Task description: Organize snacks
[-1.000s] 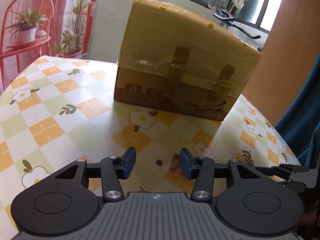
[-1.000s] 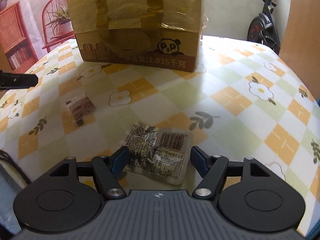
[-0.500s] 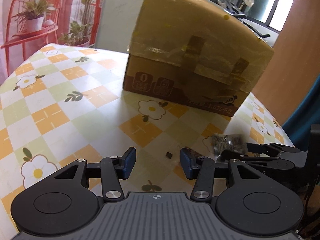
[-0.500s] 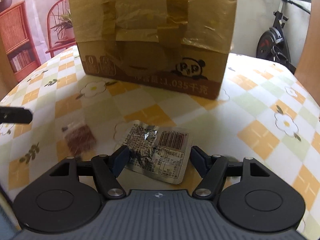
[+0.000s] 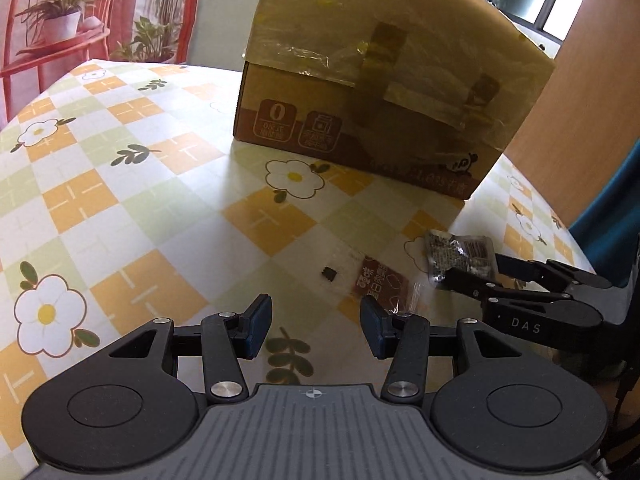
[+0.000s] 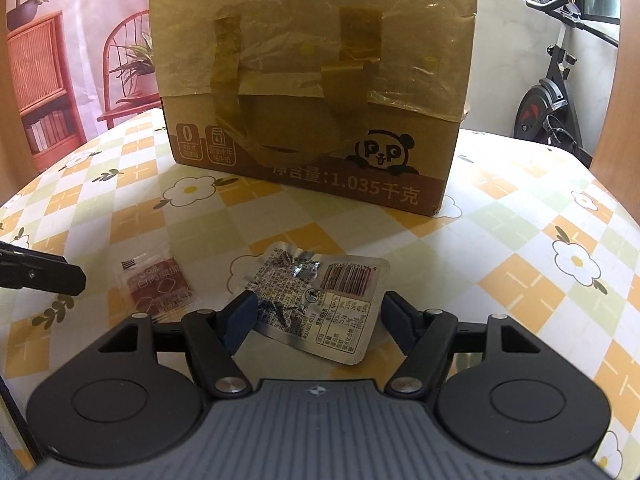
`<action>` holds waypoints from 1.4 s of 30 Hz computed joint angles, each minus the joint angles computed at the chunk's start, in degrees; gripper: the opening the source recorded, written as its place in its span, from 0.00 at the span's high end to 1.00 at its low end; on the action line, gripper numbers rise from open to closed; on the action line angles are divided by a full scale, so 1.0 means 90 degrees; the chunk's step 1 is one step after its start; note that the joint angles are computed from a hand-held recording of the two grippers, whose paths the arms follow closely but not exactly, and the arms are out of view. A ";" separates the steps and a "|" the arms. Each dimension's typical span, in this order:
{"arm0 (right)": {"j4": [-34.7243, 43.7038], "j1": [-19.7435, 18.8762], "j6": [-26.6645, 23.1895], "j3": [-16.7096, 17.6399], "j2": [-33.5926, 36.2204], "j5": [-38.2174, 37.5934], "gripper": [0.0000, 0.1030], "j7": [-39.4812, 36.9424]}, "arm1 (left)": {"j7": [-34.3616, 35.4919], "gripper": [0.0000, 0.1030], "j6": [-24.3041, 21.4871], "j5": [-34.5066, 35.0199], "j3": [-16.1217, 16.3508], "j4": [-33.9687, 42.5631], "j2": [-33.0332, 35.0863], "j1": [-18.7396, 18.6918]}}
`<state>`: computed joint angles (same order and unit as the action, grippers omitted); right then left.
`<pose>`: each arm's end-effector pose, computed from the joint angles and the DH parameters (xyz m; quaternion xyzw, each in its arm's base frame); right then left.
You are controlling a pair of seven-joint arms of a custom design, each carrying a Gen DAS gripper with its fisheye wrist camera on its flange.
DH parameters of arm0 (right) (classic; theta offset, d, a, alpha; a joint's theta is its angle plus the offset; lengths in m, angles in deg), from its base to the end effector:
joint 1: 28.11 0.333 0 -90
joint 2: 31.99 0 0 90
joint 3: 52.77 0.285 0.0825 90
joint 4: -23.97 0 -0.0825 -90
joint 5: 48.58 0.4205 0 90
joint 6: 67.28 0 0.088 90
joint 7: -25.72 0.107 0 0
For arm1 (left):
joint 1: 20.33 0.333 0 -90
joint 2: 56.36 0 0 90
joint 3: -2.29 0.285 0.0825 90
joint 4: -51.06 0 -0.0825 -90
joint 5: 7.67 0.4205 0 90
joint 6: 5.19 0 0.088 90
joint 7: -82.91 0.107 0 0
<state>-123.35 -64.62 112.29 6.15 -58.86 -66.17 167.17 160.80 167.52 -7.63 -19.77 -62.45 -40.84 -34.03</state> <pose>0.4635 0.2142 0.3786 -0.6127 0.6626 -0.2958 0.3132 0.5523 -0.3813 0.3807 -0.5260 0.7593 -0.3710 0.0958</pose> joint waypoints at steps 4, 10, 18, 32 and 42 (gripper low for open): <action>-0.0021 -0.0041 0.0033 0.0051 -0.0054 0.0034 0.33 0.0064 | -0.0132 0.50 -0.0215 0.0363 0.0211 0.0212 0.0118 -0.0236; -0.0039 -0.0084 0.0044 0.0108 -0.0119 0.0080 0.35 0.0108 | 0.0041 0.41 -0.0272 0.0847 0.0295 0.0715 0.0512 -0.0406; -0.0183 -0.0019 0.0275 0.0043 -0.0163 0.0397 0.39 0.0048 | 0.0264 0.35 -0.0405 0.1169 0.0333 0.1117 0.0866 -0.0592; -0.0238 -0.0032 0.0387 0.0158 -0.0184 0.1063 0.39 -0.0397 | -0.0855 0.46 0.0087 0.2588 0.1289 0.0925 0.0767 -0.1403; -0.0232 -0.0066 0.0373 0.0200 -0.0198 0.1103 0.39 -0.0442 | -0.1664 0.99 0.0176 0.2905 0.1328 0.0678 0.0550 -0.1258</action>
<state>-125.44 -65.21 115.64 7.95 -60.64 -56.25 163.19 145.82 169.10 18.51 -7.82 -56.34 -35.89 -45.35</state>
